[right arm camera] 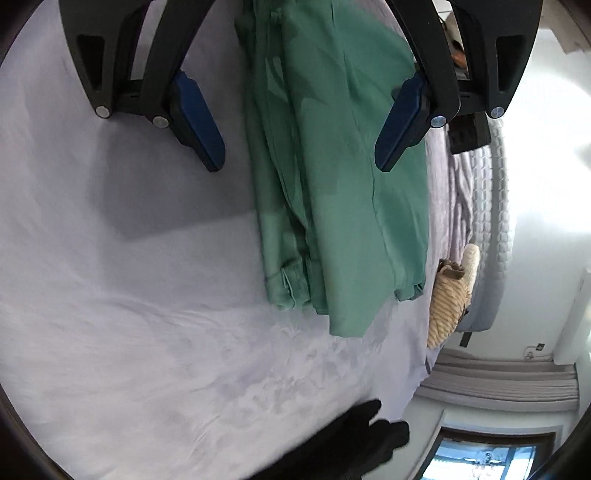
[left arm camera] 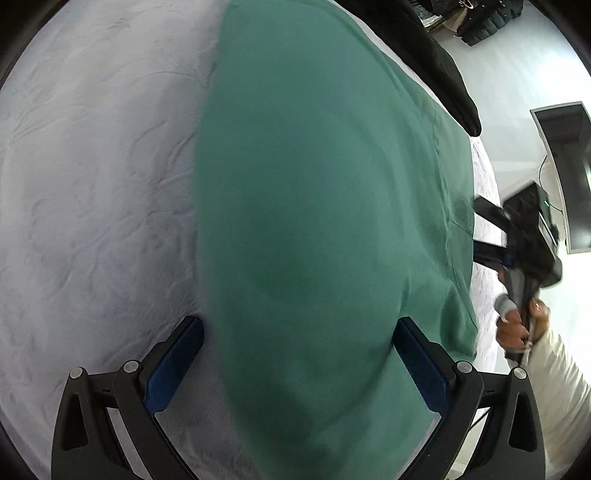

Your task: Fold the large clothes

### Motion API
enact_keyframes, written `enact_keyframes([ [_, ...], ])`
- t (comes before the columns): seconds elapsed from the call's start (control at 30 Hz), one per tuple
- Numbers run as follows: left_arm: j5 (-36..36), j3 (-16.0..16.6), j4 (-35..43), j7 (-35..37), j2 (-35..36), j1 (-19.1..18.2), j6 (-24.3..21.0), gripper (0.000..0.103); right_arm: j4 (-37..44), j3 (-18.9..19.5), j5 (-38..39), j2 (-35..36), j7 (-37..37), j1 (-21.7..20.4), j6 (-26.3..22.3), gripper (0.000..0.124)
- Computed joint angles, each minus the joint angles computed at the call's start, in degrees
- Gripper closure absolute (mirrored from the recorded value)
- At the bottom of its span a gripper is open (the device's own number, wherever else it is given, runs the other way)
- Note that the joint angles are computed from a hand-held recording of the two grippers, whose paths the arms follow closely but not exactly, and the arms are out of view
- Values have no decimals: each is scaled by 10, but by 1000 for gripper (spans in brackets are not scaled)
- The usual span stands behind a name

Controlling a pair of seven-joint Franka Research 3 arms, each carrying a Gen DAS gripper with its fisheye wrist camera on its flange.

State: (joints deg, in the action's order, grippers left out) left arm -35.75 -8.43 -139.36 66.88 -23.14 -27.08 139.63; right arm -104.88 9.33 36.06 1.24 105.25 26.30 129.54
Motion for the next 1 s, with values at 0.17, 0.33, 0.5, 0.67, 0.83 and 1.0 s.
enact_keyframes([
  [0.17,7,-5,14,12,20,1,-1,1,36,4,51,54,-29,-2,21,38],
  [0.33,36,-17,20,15,9,1,10,45,35,13,38,61,19,11,60,101],
  [0.5,13,1,9,30,-37,-19,26,61,6,23,102,19,0,18,104,105],
  [0.67,11,13,-4,42,-97,-39,14,61,-4,32,104,-18,21,43,131,105],
  [0.83,23,28,-41,32,-198,-55,-42,61,-27,49,96,-50,68,78,174,105],
  [1.0,63,38,-81,-5,-317,-52,-146,61,-78,69,133,-72,95,124,234,105],
])
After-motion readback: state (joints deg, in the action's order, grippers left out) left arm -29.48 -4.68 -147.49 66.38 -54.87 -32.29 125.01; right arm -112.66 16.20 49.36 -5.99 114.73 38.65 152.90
